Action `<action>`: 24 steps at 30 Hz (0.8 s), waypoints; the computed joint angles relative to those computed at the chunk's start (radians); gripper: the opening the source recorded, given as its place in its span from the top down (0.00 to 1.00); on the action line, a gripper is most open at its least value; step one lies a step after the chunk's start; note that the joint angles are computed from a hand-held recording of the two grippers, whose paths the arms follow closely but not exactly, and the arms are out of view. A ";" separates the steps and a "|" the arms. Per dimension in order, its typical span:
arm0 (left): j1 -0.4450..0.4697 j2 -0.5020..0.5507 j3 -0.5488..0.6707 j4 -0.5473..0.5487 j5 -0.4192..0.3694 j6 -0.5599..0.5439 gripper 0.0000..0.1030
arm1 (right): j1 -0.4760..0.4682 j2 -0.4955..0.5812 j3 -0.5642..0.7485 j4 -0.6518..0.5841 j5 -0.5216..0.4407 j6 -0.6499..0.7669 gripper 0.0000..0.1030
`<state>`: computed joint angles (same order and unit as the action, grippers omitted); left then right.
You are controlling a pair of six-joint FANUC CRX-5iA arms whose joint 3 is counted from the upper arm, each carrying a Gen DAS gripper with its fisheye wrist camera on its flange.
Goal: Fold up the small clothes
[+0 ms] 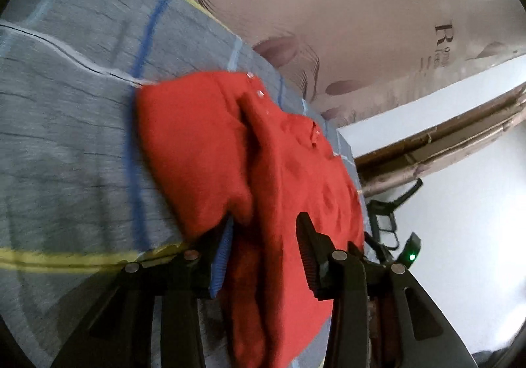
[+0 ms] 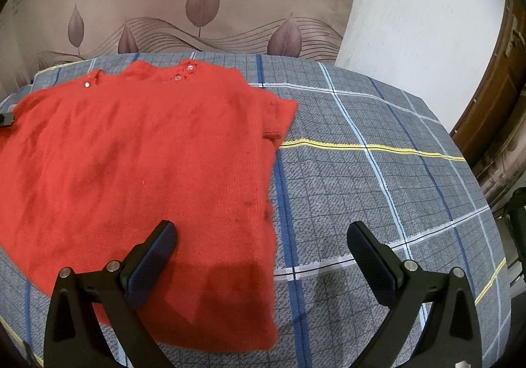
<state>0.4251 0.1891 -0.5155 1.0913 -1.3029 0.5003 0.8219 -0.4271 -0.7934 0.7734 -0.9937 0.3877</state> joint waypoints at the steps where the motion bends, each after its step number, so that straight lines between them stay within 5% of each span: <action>1: 0.013 -0.007 -0.003 -0.009 -0.003 0.002 0.61 | 0.000 0.000 0.000 -0.001 0.000 0.000 0.00; 13: 0.021 0.065 0.041 0.034 -0.045 0.072 0.53 | 0.004 0.003 0.002 0.001 -0.006 -0.002 0.00; 18: 0.054 -0.029 0.002 0.002 0.086 0.033 0.40 | 0.006 0.006 0.003 0.001 -0.011 -0.002 0.00; 24: 0.043 0.050 0.069 -0.053 -0.022 0.045 0.33 | 0.010 0.006 0.000 0.006 -0.019 -0.008 0.00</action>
<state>0.4680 0.2391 -0.4467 1.0379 -1.3249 0.5455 0.8322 -0.4210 -0.7933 0.7794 -1.0124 0.3801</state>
